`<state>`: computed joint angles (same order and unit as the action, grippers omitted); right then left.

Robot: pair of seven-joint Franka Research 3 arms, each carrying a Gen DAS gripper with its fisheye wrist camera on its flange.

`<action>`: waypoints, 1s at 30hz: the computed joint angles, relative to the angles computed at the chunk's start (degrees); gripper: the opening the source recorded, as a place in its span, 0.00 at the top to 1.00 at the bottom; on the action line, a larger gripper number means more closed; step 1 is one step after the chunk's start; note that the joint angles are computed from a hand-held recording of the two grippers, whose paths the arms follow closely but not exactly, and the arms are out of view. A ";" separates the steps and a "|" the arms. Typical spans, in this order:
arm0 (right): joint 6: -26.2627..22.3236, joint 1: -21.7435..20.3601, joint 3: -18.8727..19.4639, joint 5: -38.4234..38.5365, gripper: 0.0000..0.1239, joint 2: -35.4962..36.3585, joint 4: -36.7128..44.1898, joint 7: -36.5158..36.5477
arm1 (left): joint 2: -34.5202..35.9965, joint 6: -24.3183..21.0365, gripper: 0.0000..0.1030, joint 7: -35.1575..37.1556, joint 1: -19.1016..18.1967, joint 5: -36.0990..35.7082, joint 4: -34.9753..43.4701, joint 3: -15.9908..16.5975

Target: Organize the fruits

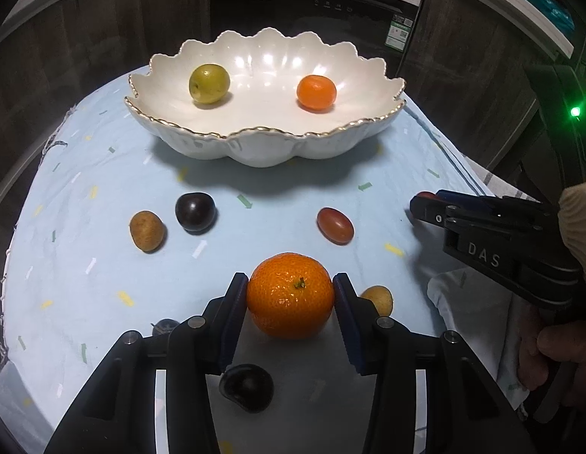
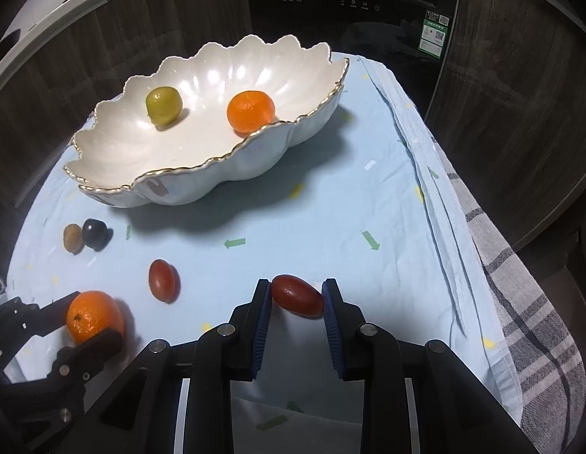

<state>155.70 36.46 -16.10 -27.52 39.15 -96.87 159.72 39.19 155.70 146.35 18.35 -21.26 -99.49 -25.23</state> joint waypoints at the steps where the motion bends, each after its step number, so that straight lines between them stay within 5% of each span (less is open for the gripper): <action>1: 0.02 0.07 -0.05 -0.04 0.77 0.00 0.05 0.01 | -0.03 0.01 0.56 0.03 0.09 -0.05 0.02 -0.06; 30: 0.06 0.86 -0.58 -7.32 0.77 -4.16 0.15 4.65 | -0.74 -1.41 0.56 -1.22 0.17 -3.38 4.95 0.02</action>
